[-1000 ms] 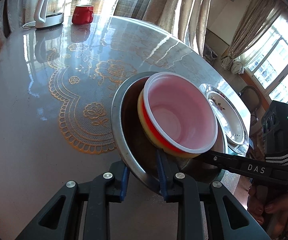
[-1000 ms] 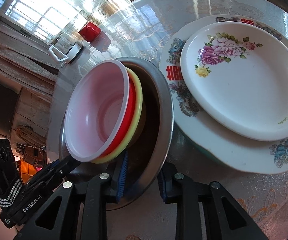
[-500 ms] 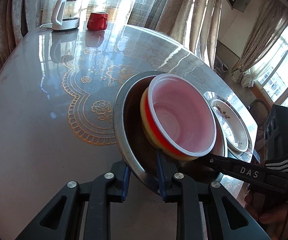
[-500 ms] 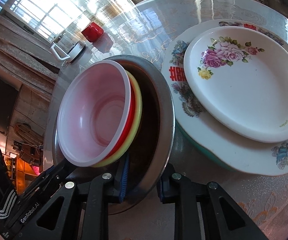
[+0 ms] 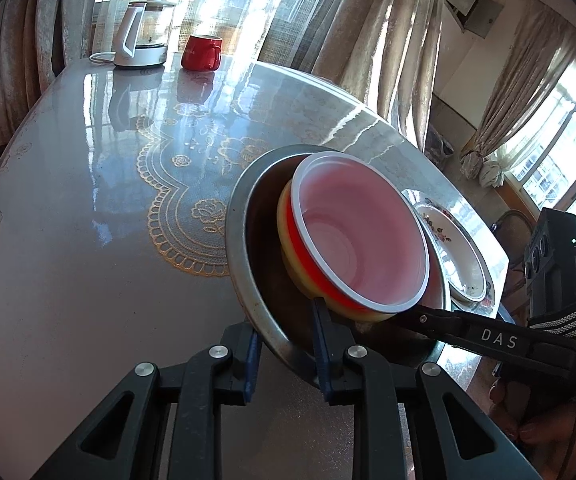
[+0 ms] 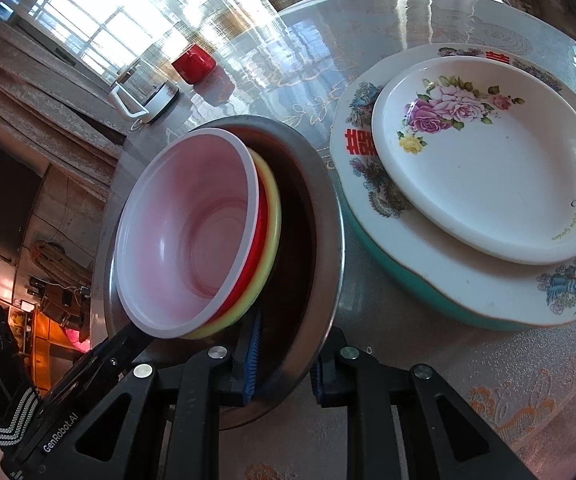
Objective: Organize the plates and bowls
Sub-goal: 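Lift the steel bowl with nested bowls and carry it over the plate stack, then lower the steel bowl onto the floral plate with both grippers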
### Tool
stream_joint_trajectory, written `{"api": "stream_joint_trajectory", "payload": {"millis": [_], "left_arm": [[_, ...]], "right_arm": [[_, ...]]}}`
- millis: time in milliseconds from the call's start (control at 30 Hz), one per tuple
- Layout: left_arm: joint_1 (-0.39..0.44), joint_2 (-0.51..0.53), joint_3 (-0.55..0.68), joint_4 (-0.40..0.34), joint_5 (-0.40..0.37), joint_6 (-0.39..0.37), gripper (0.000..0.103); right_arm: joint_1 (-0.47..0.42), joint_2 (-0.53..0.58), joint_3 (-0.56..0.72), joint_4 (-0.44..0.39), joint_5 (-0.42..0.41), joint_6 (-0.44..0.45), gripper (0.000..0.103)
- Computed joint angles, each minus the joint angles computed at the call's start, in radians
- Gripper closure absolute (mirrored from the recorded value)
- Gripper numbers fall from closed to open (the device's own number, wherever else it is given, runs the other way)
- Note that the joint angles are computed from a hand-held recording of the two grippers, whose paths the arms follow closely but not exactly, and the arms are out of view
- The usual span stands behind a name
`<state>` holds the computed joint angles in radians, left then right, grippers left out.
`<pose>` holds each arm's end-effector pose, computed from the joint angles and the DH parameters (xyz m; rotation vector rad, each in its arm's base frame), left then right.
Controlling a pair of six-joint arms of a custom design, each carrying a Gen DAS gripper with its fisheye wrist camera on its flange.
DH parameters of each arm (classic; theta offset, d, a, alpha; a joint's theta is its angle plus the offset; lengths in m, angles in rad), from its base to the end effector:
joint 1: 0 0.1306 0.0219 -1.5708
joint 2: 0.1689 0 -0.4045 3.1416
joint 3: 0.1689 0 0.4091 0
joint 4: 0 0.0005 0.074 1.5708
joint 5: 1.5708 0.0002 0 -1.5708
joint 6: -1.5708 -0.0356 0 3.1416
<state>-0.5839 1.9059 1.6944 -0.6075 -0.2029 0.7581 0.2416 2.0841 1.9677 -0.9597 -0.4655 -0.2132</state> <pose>0.5806 -0.3756 0.3193 -0.3052 2.3858 -0.3981 0.7083 0.1905 0.3038 -0.1972 2.6609 0.7667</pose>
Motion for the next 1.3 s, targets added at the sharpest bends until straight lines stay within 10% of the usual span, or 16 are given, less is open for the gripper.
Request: {"api": "stream_joint_trajectory", "payload": {"millis": [600, 1300], "left_arm": [[-0.015, 0.034, 0.134, 0.003, -0.053, -0.099, 0.08], [-0.034, 0.322, 0.623, -0.127, 0.05, -0.206, 0.08]], "right_arm": [[-0.035, -0.075, -0.043, 0.093, -0.024, -0.024, 0.083], [-0.15, -0.135, -0.106, 0.206, 0.039, -0.114, 0.083]]}}
